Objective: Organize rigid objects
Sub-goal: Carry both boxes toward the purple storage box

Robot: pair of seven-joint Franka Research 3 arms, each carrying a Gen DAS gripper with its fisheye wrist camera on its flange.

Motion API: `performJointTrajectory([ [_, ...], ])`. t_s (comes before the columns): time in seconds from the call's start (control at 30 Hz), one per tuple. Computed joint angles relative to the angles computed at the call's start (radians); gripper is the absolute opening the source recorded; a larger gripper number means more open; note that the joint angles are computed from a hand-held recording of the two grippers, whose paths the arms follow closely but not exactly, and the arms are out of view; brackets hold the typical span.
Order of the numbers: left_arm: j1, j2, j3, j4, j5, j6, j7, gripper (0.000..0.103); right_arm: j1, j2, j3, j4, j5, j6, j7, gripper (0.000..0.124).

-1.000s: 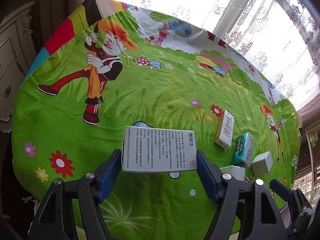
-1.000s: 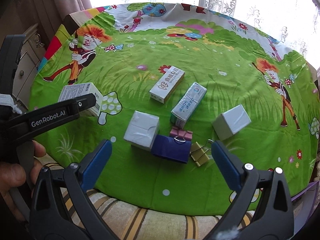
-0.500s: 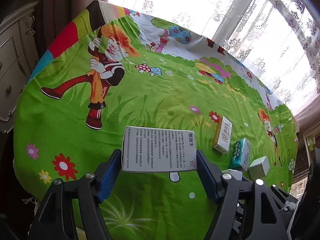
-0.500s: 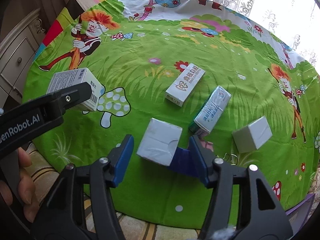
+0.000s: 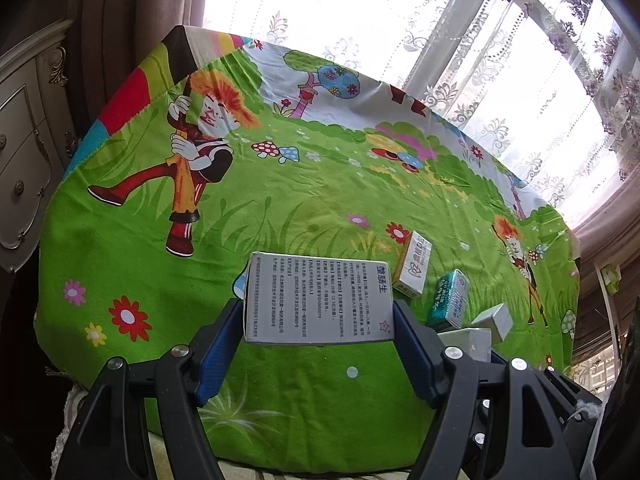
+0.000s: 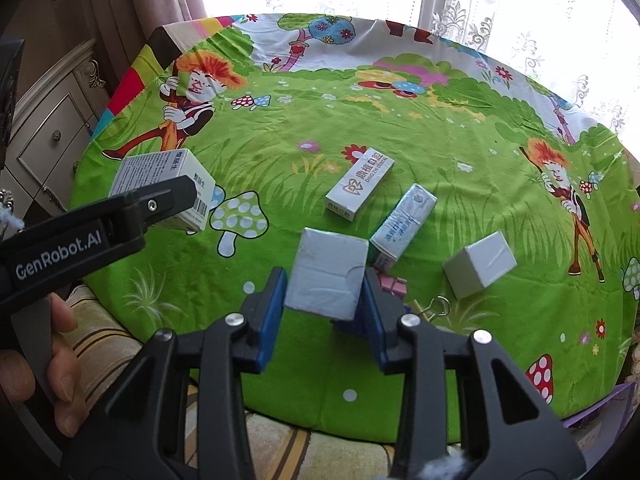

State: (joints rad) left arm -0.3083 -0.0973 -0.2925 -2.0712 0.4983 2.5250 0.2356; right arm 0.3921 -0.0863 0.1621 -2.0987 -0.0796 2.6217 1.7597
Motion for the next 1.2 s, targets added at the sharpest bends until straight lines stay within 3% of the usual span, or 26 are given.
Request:
performJointTrajectory([
  [0.53,-0.076,0.006,-0.044,0.058,-0.04,-0.021,0.051,0.073,-0.067,-0.262,-0.004,-0.229,0.13,0.061,-0.024,0.042],
  [0.8,-0.126,0.043,-0.063,0.116,-0.057,-0.038,0.095,0.073,-0.116,-0.407,-0.013,-0.343,0.18,0.053,-0.032,0.042],
  [1.2,-0.225,0.191,-0.085,0.289,-0.127,-0.024,0.267,0.073,-0.213,-0.619,-0.04,-0.487,0.217,-0.001,-0.044,0.042],
])
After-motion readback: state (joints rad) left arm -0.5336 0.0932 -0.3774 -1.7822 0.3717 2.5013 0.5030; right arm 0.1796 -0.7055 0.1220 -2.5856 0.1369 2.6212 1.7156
